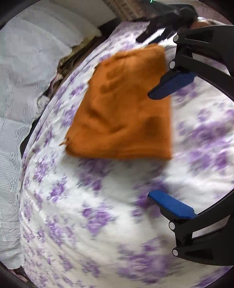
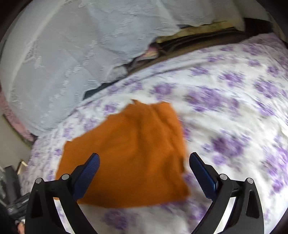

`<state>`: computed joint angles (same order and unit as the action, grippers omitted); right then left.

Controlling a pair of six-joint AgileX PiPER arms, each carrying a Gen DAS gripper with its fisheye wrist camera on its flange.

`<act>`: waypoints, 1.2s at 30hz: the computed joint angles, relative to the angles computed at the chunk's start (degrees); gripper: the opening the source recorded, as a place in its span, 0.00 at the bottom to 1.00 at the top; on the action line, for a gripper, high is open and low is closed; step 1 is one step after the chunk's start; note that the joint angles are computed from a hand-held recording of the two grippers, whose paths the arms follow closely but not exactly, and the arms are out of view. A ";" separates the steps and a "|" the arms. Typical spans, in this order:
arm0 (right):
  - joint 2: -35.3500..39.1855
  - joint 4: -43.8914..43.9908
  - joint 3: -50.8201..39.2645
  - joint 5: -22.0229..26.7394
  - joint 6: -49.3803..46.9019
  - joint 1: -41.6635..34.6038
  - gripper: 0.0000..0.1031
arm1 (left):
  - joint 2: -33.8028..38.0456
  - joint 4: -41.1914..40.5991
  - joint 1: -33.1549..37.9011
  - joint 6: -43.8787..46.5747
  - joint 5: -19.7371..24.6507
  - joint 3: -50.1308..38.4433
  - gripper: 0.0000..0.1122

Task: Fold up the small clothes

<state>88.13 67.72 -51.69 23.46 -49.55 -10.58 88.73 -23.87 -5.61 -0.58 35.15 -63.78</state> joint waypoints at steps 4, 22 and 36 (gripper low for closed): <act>-0.69 7.74 3.75 2.79 -7.09 -3.06 0.97 | -4.30 -11.42 -0.31 9.26 -0.74 7.16 0.88; -1.81 12.21 6.79 4.60 -12.88 -2.19 0.97 | 6.50 -48.56 5.13 28.51 1.53 4.00 0.88; -3.26 4.50 5.30 -4.88 -4.82 3.21 0.97 | 10.92 -36.89 1.02 22.36 -7.65 -3.54 0.88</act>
<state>84.86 72.22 -46.39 18.58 -54.37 -7.37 99.65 -60.77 -4.59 21.78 27.50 -67.32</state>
